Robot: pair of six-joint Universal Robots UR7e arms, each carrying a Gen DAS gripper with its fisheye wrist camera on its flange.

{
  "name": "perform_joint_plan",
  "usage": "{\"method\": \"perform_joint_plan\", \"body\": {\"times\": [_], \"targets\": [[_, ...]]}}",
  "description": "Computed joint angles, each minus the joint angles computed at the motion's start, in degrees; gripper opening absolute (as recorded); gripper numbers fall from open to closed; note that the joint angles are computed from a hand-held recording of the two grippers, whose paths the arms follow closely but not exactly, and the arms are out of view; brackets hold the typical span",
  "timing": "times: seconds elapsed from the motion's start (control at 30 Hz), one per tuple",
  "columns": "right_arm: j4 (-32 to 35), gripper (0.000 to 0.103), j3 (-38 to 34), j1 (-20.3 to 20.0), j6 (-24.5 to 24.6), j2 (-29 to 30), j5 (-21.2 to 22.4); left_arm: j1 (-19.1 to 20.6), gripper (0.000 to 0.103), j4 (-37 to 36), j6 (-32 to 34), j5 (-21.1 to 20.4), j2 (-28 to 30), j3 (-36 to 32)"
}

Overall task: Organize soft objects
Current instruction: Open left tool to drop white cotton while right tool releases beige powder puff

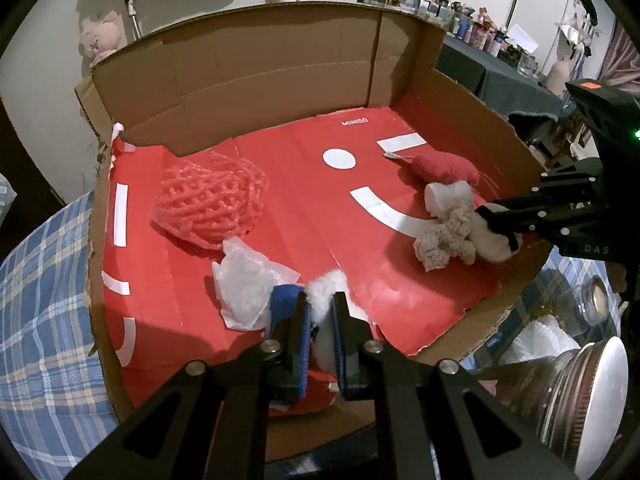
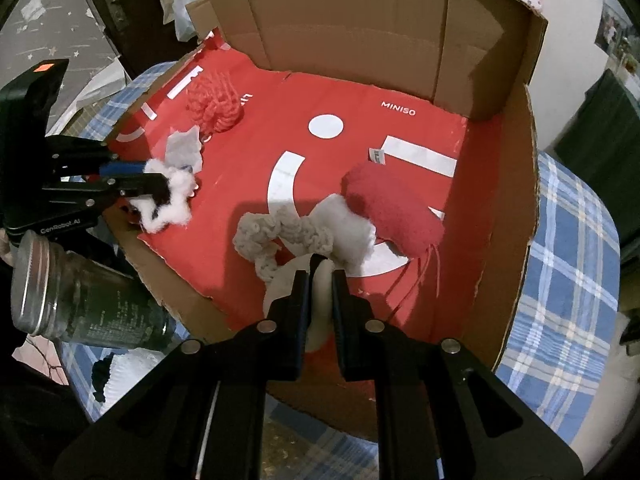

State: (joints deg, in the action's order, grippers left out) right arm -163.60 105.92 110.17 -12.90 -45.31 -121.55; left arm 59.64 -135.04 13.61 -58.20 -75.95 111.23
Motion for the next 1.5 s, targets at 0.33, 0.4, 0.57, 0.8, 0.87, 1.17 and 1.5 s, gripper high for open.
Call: {"method": "perform_joint_plan", "body": {"times": [0.33,0.4,0.57,0.8,0.87,1.17,1.5], "targets": [[-0.21,0.011,0.21,-0.13,0.12,-0.04,0.08,0.23,0.011,0.50,-0.32,-0.30,0.22,-0.37],[-0.42,0.011,0.15,-0.19,0.04,0.12,0.09,0.32,0.011,0.47,-0.43,-0.46,0.28,-0.44],[-0.35,0.011,0.16,-0.19,0.08,0.07,0.10,0.30,0.013,0.42,-0.33,-0.36,0.22,-0.41],[-0.44,0.011,0.21,-0.13,0.11,0.06,0.03,-0.40,0.020,-1.46,0.68,0.67,-0.51,0.61],[-0.43,0.011,0.18,-0.10,0.15,-0.02,0.10,-0.63,0.032,-1.97,0.91,0.78,-0.75,0.87],[-0.84,0.012,0.31,-0.08,0.25,-0.19,0.22,-1.66,0.057,-4.21,1.74,2.12,-1.84,2.11],[-1.66,0.015,0.85,0.49,-0.04,-0.44,-0.37,-2.72,0.066,-6.75,2.05,3.99,-2.85,3.23]]}}
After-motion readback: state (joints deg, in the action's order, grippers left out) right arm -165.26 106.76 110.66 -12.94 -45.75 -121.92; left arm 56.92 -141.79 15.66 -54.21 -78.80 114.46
